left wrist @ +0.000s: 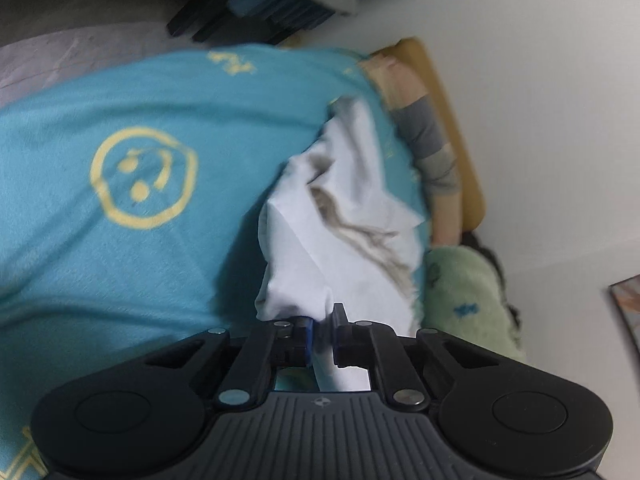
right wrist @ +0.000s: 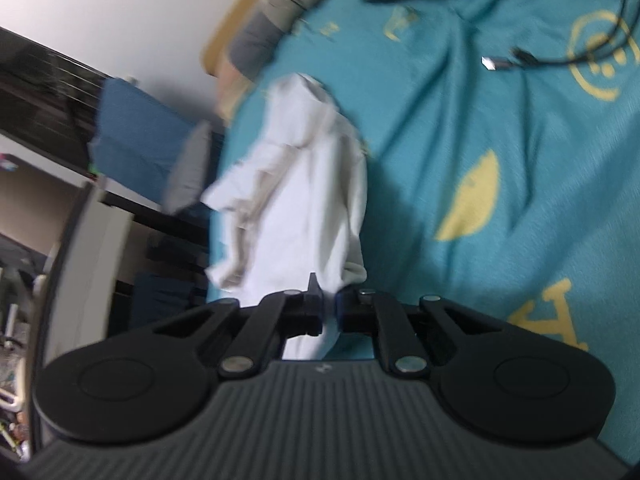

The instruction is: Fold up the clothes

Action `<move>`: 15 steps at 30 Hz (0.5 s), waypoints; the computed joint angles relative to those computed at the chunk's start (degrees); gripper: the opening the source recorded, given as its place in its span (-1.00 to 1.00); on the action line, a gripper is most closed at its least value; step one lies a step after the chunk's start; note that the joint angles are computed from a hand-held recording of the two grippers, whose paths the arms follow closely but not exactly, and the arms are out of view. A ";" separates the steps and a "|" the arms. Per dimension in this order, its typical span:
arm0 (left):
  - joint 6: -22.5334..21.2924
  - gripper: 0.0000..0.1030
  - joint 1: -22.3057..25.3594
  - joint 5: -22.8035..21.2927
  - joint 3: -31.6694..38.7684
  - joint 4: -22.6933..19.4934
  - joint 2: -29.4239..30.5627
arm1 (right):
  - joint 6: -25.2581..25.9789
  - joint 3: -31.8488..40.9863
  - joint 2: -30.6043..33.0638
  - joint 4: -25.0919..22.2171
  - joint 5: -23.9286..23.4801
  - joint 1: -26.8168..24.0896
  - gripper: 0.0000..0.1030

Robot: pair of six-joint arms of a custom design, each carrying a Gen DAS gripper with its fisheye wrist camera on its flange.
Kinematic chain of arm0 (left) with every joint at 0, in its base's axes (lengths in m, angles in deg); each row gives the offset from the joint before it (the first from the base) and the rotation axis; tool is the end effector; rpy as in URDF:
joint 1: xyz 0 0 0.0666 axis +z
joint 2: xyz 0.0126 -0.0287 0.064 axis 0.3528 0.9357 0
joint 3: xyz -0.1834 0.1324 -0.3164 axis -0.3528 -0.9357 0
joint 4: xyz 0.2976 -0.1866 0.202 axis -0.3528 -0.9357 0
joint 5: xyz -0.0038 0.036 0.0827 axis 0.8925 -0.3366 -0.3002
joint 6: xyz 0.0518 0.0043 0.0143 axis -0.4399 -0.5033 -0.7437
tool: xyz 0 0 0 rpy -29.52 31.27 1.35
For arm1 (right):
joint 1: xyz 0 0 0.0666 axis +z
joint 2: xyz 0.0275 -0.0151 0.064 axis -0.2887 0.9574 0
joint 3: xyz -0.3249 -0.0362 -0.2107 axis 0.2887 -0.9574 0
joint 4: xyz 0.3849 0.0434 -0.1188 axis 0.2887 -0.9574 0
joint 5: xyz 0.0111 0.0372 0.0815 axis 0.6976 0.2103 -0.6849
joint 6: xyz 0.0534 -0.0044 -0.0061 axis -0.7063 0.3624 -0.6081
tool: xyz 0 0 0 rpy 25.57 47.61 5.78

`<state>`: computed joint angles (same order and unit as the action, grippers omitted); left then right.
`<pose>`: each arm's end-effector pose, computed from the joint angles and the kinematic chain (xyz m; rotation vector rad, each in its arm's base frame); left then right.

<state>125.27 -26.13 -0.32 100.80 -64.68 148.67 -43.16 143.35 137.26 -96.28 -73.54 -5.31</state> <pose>0.3600 -0.3511 0.3291 -1.3019 1.7590 -0.7545 0.5639 0.1374 0.3561 0.1045 2.4137 1.2023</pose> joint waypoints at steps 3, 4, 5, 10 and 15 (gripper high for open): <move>-3.75 -0.84 -2.52 -6.07 0.77 1.51 -1.77 | -3.13 -1.72 -2.46 3.90 -2.35 -1.08 -0.85; -5.37 -0.85 -3.46 -7.90 1.40 1.47 -2.22 | -4.19 -2.45 -3.50 4.92 -3.09 -1.55 -0.85; -6.55 -0.85 -4.46 -9.49 2.29 0.64 -2.60 | -4.89 -3.27 -4.71 5.62 -3.78 -1.99 -0.85; -7.30 -0.85 -11.31 -17.18 6.77 -4.29 -3.18 | -6.30 -7.44 -11.49 5.83 -7.47 -4.47 -0.85; 0.38 -0.85 -20.03 -24.07 11.27 -12.62 -1.31 | -6.56 -14.91 -20.66 5.48 -12.38 -8.95 -0.85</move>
<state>125.65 -46.16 -24.39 112.07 -77.30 147.36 -49.72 128.44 116.60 -90.80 -85.92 -14.27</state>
